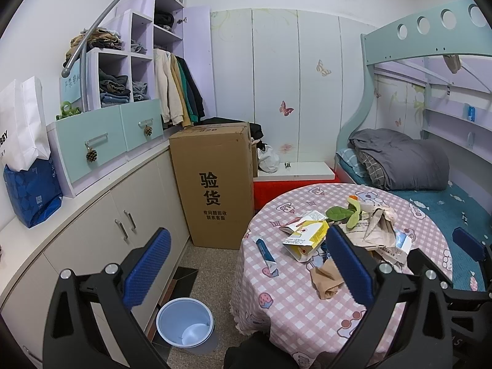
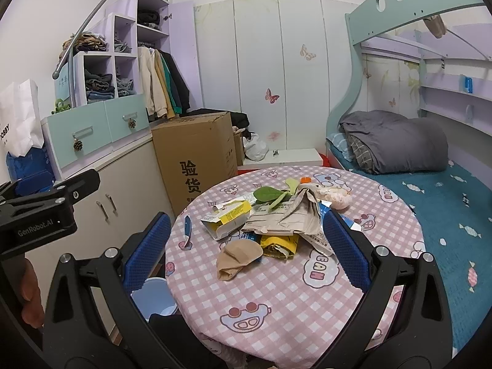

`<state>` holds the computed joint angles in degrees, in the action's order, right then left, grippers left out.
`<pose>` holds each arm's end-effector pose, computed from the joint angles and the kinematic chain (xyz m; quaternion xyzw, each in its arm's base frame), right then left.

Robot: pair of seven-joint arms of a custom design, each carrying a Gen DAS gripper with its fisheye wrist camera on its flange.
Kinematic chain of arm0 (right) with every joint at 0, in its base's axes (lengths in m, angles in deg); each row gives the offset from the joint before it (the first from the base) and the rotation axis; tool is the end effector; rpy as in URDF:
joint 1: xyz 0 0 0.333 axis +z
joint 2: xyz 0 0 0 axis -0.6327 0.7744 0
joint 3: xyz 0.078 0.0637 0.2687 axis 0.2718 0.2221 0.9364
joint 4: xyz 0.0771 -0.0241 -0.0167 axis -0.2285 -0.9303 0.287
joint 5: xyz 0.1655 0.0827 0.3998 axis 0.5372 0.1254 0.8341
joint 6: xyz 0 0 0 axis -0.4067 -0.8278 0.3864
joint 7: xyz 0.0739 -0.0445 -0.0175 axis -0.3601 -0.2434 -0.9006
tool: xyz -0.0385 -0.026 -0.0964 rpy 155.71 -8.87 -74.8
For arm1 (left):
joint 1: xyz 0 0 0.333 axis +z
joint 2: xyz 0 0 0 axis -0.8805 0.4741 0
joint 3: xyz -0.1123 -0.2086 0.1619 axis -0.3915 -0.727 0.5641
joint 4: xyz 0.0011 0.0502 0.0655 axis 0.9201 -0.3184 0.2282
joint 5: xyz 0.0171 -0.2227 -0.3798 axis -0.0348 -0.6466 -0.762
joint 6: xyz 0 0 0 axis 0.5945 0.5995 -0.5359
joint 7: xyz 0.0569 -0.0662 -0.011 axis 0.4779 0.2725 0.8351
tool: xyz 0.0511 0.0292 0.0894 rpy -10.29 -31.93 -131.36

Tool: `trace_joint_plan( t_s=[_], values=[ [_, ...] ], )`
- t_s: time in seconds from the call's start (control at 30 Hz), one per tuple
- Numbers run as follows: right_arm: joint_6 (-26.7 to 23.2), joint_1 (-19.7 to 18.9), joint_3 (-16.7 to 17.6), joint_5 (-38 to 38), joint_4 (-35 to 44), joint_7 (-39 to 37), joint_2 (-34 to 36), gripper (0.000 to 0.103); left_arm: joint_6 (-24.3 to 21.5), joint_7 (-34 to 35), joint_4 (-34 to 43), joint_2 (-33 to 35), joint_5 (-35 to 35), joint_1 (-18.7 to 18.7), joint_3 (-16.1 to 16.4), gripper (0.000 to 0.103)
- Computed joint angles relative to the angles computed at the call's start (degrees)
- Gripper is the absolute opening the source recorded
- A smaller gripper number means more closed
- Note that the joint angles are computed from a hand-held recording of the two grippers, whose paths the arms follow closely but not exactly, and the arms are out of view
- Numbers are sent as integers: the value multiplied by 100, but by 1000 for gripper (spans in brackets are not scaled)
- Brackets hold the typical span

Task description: Collect trash

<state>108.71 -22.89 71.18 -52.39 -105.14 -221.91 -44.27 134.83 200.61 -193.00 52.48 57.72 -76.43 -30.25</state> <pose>0.4590 0.2673 0.6017 -0.3677 0.7330 -0.4753 0.3188 0.5686 -0.2948 0.6403 -0.3743 0.7484 -0.4695 0.2817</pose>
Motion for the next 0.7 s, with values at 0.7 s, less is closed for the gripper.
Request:
trace_joint_plan(
  t_s=[0.7],
  values=[
    [415, -102, -132, 357, -312, 73, -229, 97, -235, -469, 136, 193, 662, -25, -24, 99]
  ],
)
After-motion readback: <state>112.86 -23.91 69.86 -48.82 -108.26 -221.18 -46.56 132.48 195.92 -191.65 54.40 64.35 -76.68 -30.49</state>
